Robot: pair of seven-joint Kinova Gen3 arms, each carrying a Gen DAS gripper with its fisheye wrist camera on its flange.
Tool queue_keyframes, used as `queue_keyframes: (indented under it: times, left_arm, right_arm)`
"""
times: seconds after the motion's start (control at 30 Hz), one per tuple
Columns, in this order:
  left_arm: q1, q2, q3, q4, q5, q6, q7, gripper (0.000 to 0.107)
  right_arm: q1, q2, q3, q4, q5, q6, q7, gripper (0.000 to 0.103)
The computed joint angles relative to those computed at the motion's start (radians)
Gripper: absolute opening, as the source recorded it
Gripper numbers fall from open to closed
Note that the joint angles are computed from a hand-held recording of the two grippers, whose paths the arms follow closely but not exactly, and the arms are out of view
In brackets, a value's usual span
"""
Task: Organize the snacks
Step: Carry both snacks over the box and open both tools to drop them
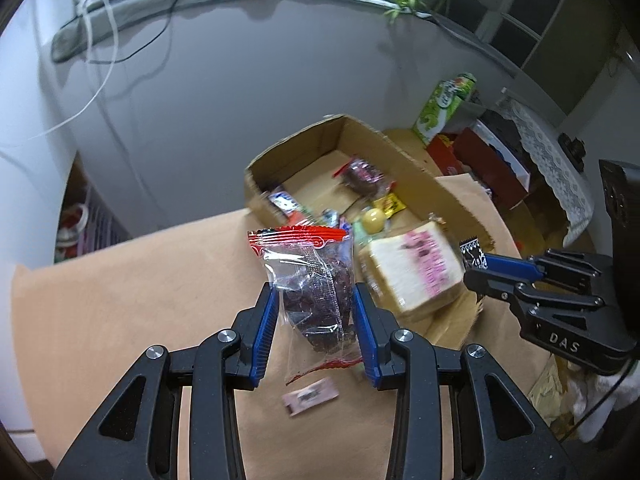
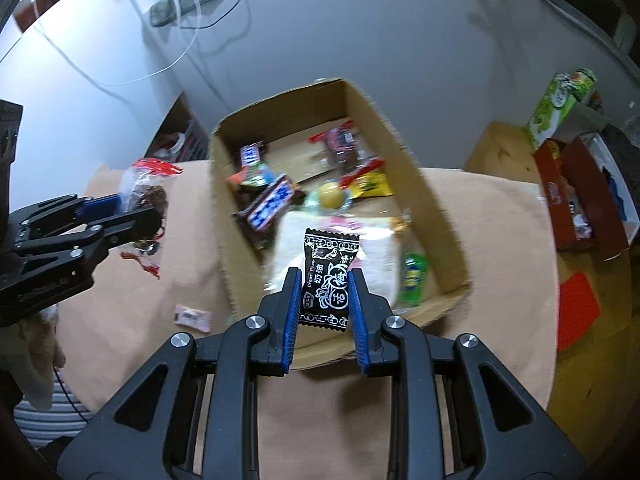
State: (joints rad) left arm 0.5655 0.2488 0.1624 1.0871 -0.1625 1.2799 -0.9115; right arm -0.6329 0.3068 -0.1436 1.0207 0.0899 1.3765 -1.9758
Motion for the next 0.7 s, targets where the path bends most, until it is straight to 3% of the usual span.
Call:
queue_keyframes:
  times: [0.7]
  left_arm:
    - [0.077, 0.236, -0.06, -0.358, 0.019, 0.146, -0.062, 0.036]
  right_arm:
    - [0.075, 0.037, 0.022, -0.024, -0.023, 0.002, 0.081, 0.024]
